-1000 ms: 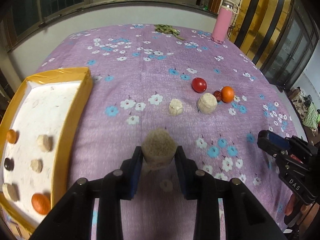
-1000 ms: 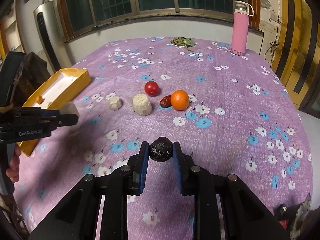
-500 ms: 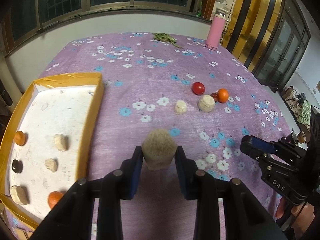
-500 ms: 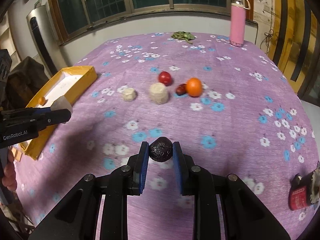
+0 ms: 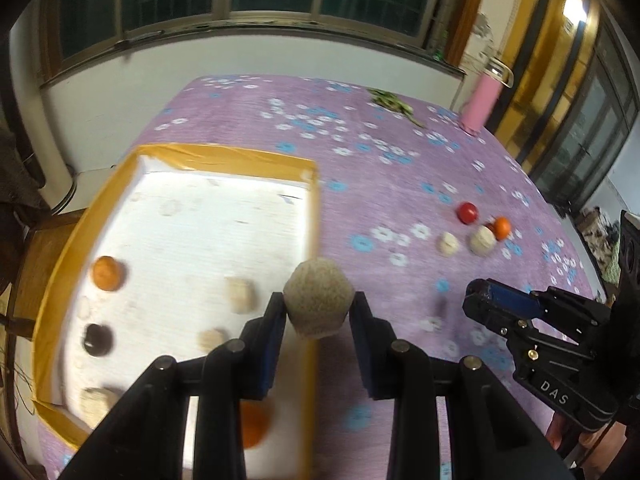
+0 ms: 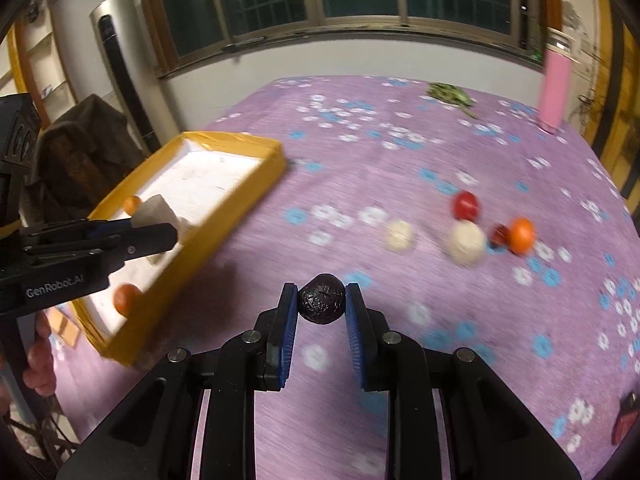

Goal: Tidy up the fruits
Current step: 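Carry the cream cake and dark brown fruit in both tools over the tray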

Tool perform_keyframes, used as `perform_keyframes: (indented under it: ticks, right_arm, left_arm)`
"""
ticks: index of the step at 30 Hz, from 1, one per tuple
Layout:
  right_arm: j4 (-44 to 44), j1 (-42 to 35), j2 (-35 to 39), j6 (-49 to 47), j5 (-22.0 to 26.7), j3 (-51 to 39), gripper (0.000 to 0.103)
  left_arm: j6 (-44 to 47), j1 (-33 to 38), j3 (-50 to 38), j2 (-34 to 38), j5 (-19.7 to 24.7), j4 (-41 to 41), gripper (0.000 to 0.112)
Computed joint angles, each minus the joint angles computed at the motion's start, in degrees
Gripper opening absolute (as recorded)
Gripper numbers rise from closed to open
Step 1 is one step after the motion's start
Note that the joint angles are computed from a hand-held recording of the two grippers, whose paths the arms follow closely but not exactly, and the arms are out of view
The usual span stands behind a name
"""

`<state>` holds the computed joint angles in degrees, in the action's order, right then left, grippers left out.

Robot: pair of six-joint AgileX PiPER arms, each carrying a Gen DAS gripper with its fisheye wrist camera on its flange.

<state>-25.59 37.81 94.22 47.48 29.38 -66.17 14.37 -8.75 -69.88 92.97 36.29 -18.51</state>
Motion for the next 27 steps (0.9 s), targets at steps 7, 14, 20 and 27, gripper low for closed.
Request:
perform_keyframes:
  ticks: [7,14,20,27]
  right_arm:
    - [6.1,2.2,10.8,-8.1,3.6,-15.6,0.023]
    - [13.6,3.2,25.0,-16.9,10.3,-36.8,0.023]
    - [17.4,3.1,37.0,-21.7,18.1,-55.0,0.023]
    - [19.3,2.8,49.3,-24.6,30.0,-75.8,0.023]
  left_arm:
    - [5.2,8.9,-5.0,4.1,2.6,-2.3,0.035]
    - [4.9,13.7,-13.2,11.5,4.6,1.1,0.035]
    - [3.3,15.6,-21.2,18.3,7.7,2.7,0.035]
    - [2.9,16.5,-26.0,22.9,10.5,2.9,0.035]
